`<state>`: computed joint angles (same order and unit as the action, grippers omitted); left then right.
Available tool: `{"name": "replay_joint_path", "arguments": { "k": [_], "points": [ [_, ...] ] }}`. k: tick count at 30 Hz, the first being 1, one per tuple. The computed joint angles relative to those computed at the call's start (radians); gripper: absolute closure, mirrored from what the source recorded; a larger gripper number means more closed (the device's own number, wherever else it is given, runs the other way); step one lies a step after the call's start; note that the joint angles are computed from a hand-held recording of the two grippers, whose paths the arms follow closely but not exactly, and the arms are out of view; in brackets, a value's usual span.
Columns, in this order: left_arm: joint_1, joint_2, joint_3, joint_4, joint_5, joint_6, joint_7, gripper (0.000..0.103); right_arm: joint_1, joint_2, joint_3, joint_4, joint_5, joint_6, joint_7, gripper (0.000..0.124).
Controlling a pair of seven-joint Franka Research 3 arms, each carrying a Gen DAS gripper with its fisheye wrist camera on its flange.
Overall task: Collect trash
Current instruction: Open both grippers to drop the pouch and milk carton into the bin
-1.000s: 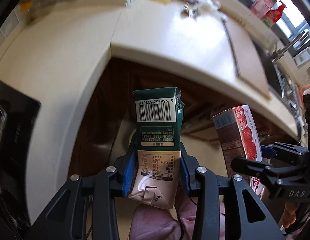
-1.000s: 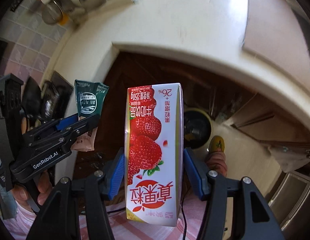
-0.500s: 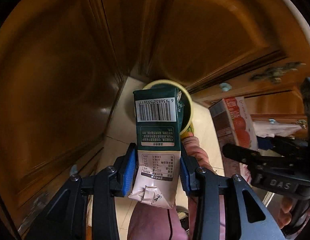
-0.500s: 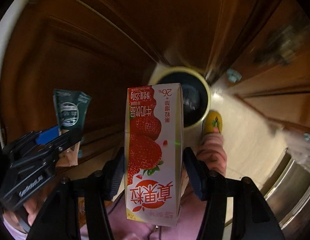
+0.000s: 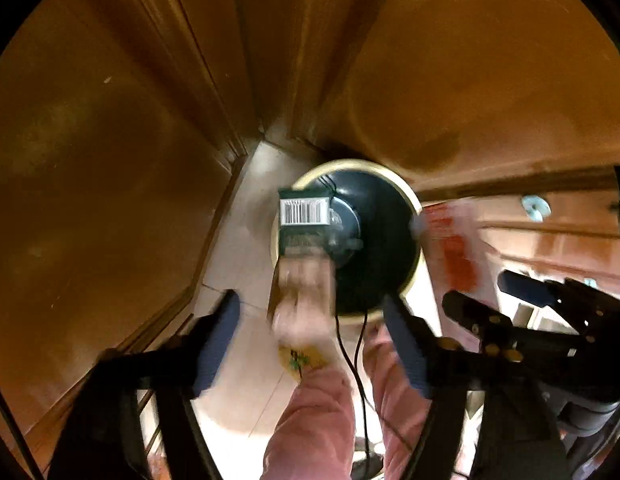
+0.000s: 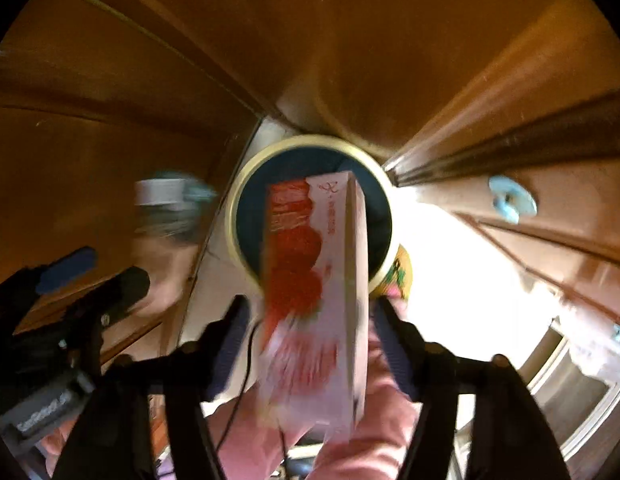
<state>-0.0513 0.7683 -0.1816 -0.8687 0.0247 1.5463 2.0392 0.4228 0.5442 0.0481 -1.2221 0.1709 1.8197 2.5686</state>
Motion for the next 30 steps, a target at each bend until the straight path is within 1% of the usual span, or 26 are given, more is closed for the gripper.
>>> {"name": "replay_joint_path", "arguments": {
  "k": [1,2,4,6,9,10,11,13,17,19,24,28,30],
  "points": [
    [0.001,0.002,-0.001,-0.005,-0.004,0.009,-0.002,0.027,0.000,-0.005,-0.003,-0.013,-0.005,0.013,-0.003,0.052],
    [-0.001,0.016,-0.001,0.013,-0.002,0.000,-0.003,0.026,-0.003,-0.022,-0.004,-0.046,-0.004,0.036,-0.007,0.052],
    [-0.005,0.020,0.003,0.006,0.005,0.013,-0.007,0.026,-0.008,-0.051,-0.004,-0.102,0.003,0.084,-0.006,0.052],
    [-0.008,0.004,0.005,-0.032,0.018,0.045,0.002,0.025,-0.005,-0.060,-0.008,-0.114,-0.005,0.098,0.018,0.052],
    [-0.008,-0.018,0.003,-0.066,0.024,0.053,0.009,0.025,-0.005,-0.105,-0.010,-0.194,-0.012,0.151,0.042,0.052],
    [-0.015,-0.007,0.003,-0.050,0.027,0.048,0.004,0.025,-0.002,-0.117,-0.010,-0.213,-0.017,0.165,0.054,0.052],
    [-0.017,-0.007,0.003,-0.051,0.028,0.050,0.003,0.025,0.000,-0.115,-0.009,-0.207,-0.024,0.167,0.066,0.052],
    [-0.024,0.005,0.002,-0.025,0.031,0.042,0.002,0.024,0.002,-0.136,-0.008,-0.239,-0.035,0.180,0.076,0.052],
    [-0.023,-0.029,0.000,-0.084,0.034,0.083,0.008,0.022,0.007,-0.147,-0.007,-0.241,-0.062,0.173,0.099,0.052],
    [-0.025,-0.039,-0.002,-0.074,0.033,0.067,0.012,0.022,0.009,-0.151,-0.007,-0.237,-0.069,0.173,0.112,0.052],
    [-0.027,-0.069,-0.004,-0.097,0.036,0.083,0.028,0.022,0.010,-0.176,-0.005,-0.248,-0.087,0.180,0.127,0.052],
    [-0.030,-0.077,-0.003,-0.062,0.035,0.063,0.035,0.022,0.012,-0.187,-0.002,-0.230,-0.104,0.170,0.127,0.052],
    [-0.031,-0.075,-0.003,-0.023,0.031,0.041,0.037,0.022,0.014,-0.194,-0.003,-0.207,-0.118,0.152,0.124,0.052]
  ]
}}
